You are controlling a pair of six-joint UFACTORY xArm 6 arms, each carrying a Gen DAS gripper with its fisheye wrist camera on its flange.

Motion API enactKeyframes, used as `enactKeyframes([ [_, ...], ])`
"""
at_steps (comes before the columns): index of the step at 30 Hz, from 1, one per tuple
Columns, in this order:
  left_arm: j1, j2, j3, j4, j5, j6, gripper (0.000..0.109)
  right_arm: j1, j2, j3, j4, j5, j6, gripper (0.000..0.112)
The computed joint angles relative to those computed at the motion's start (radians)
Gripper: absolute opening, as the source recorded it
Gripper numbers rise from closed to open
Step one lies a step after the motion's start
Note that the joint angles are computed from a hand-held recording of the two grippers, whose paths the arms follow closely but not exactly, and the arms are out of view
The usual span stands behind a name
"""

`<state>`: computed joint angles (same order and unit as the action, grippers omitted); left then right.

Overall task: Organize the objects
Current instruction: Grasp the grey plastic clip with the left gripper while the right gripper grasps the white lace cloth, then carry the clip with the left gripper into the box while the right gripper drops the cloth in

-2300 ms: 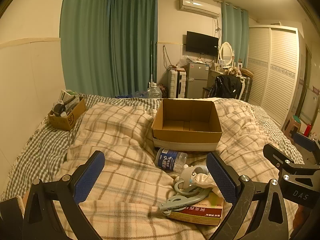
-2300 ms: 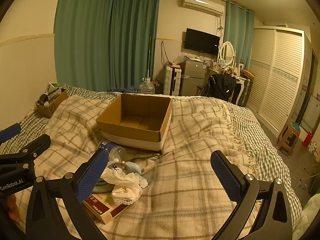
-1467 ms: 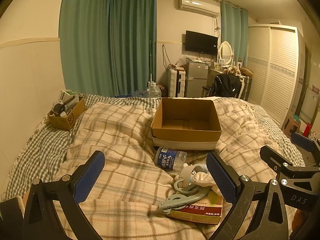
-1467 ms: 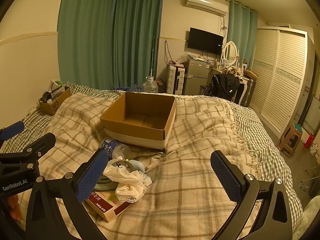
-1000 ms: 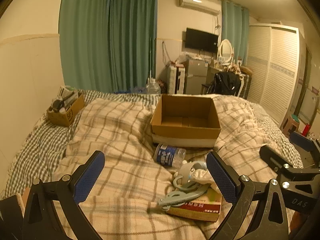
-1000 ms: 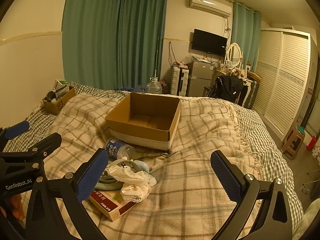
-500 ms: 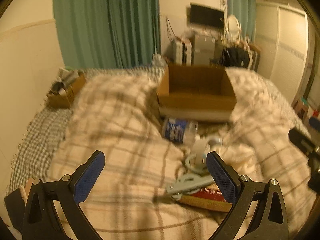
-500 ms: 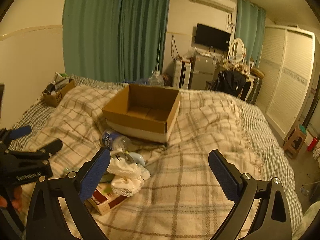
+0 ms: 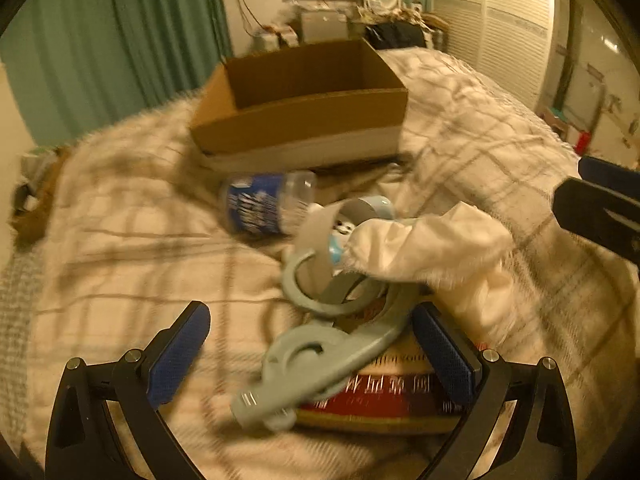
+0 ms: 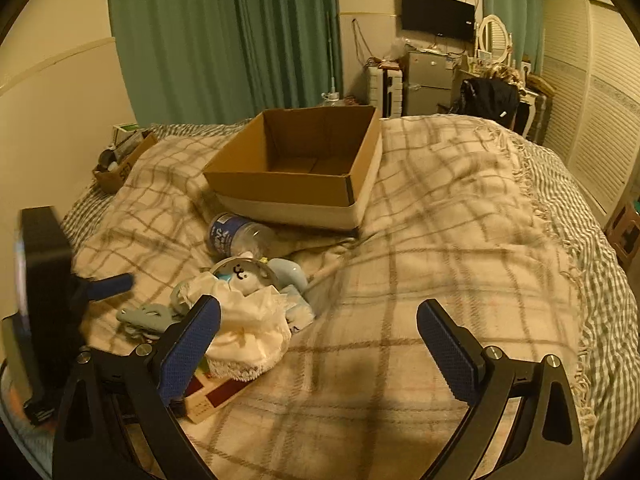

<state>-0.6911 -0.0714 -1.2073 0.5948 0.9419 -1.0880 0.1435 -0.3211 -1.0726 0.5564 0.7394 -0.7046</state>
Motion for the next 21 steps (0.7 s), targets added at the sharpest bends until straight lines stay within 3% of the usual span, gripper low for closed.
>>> enactKeyframes([
  [1,0.023,-0.008,0.019,-0.048,-0.051,0.025,0.101,0.002,0.001,0.002,-0.004,-0.002,0.005,0.099],
  [3,0.06,-0.039,0.082,-0.167,-0.196,0.102,0.076,0.006,0.004,0.003,-0.024,-0.006,0.024,0.099],
  [4,0.068,-0.052,0.111,-0.219,-0.26,0.132,0.052,0.009,0.003,0.006,-0.041,-0.012,0.04,0.099],
  [5,0.07,-0.064,0.131,-0.236,-0.289,0.134,0.048,0.012,0.001,0.009,-0.055,-0.02,0.05,0.099],
  [9,0.028,-0.093,0.127,-0.126,-0.211,0.041,0.043,0.031,-0.01,0.023,-0.118,-0.053,0.082,0.099],
  [13,-0.009,-0.159,0.14,-0.021,-0.139,-0.041,0.018,0.056,-0.017,0.019,-0.118,-0.023,0.062,0.099],
  [21,-0.001,-0.305,0.231,0.074,-0.047,-0.172,0.017,0.161,0.079,-0.032,-0.239,0.028,0.137,0.099],
])
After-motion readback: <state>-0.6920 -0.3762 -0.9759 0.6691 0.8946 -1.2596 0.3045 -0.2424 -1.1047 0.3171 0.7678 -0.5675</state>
